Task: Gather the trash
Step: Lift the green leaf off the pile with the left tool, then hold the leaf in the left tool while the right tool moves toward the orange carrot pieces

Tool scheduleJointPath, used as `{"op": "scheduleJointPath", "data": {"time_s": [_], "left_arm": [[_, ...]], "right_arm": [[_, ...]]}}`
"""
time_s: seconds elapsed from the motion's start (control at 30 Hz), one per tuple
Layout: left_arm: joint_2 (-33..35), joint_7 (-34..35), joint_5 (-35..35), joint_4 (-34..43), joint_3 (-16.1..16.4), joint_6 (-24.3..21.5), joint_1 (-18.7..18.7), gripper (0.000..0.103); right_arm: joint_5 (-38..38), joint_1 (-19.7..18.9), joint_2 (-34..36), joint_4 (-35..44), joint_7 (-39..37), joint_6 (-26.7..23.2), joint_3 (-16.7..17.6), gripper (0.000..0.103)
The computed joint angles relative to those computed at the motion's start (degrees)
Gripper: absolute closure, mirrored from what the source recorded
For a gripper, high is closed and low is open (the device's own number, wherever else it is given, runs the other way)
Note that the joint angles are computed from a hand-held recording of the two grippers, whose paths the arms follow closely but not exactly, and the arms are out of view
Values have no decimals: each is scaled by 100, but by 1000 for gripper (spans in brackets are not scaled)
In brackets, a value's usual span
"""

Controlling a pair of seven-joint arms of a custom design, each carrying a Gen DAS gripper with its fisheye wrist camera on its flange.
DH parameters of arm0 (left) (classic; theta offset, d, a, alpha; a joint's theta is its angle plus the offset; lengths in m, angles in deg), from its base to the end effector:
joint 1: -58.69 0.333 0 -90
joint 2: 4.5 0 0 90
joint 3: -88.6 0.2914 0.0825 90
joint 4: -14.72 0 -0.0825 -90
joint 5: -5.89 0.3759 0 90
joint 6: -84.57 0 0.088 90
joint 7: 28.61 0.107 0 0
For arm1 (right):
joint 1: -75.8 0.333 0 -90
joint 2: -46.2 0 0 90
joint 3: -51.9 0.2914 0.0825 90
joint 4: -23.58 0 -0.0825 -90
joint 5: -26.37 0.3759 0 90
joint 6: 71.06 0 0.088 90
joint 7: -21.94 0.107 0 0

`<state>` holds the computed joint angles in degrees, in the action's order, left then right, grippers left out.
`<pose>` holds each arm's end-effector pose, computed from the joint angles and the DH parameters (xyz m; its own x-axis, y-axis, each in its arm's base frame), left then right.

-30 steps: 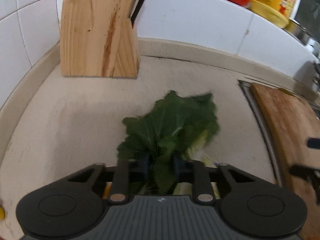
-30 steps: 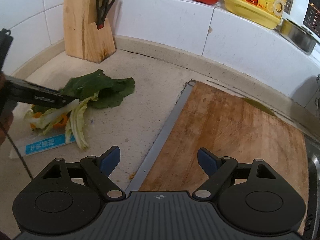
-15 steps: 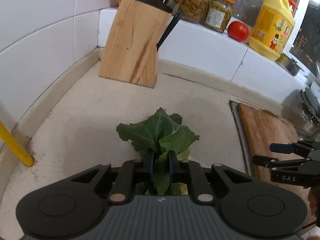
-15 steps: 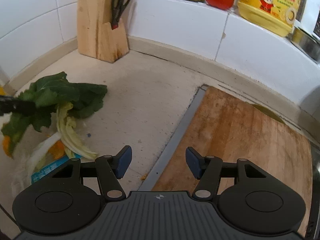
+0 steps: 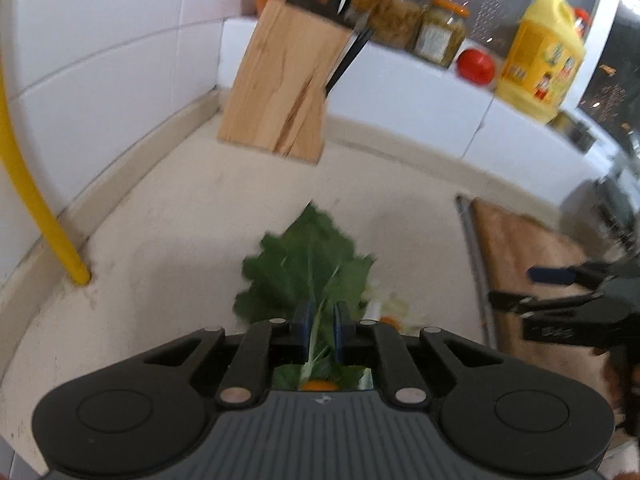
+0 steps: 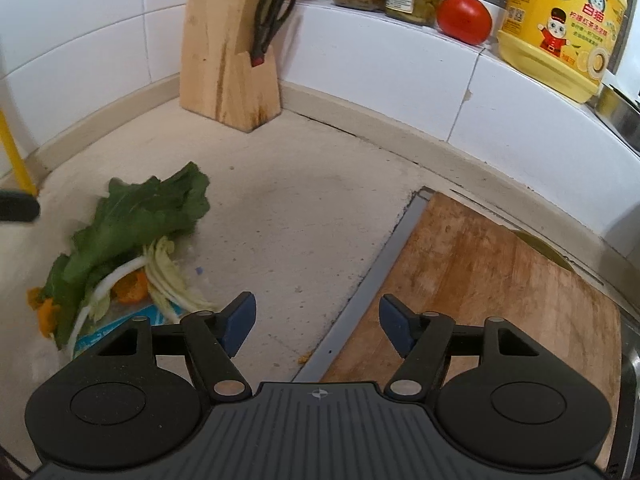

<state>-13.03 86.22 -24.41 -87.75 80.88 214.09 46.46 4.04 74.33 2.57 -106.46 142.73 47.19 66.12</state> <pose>0.5139 -0.2068 0.6566 -0.6027 -0.7638 0.2310 -0.6750 0.3335 -0.6582 0.3548 0.0920 0.6592 -0.3163 -0.9203 0.2300 -0.7530 0.0961 -0.6509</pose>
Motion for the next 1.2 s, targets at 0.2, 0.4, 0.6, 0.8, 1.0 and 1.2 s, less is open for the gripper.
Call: {"op": "scheduleJointPath", "data": {"time_s": [0.2, 0.4, 0.6, 0.8, 1.0, 1.2], "left_arm": [[162, -423, 539, -162, -169, 479, -41, 59], [695, -649, 868, 277, -303, 336, -68, 73], [681, -600, 661, 484, -382, -3, 16, 103], [475, -317, -482, 722, -178, -232, 101, 103], [134, -311, -506, 484, -135, -188, 75, 103], [40, -676, 490, 141, -254, 182, -25, 103]], "right_arm": [[-126, 42, 34, 29, -106, -83, 89, 23], [-249, 100, 82, 54, -156, -135, 147, 20], [-283, 160, 70, 18, -205, -164, 135, 25], [-208, 189, 39, -8, -226, -156, 67, 42], [-282, 186, -13, -18, -258, -112, 126, 35], [-334, 207, -61, -99, -353, -48, 167, 28]]}}
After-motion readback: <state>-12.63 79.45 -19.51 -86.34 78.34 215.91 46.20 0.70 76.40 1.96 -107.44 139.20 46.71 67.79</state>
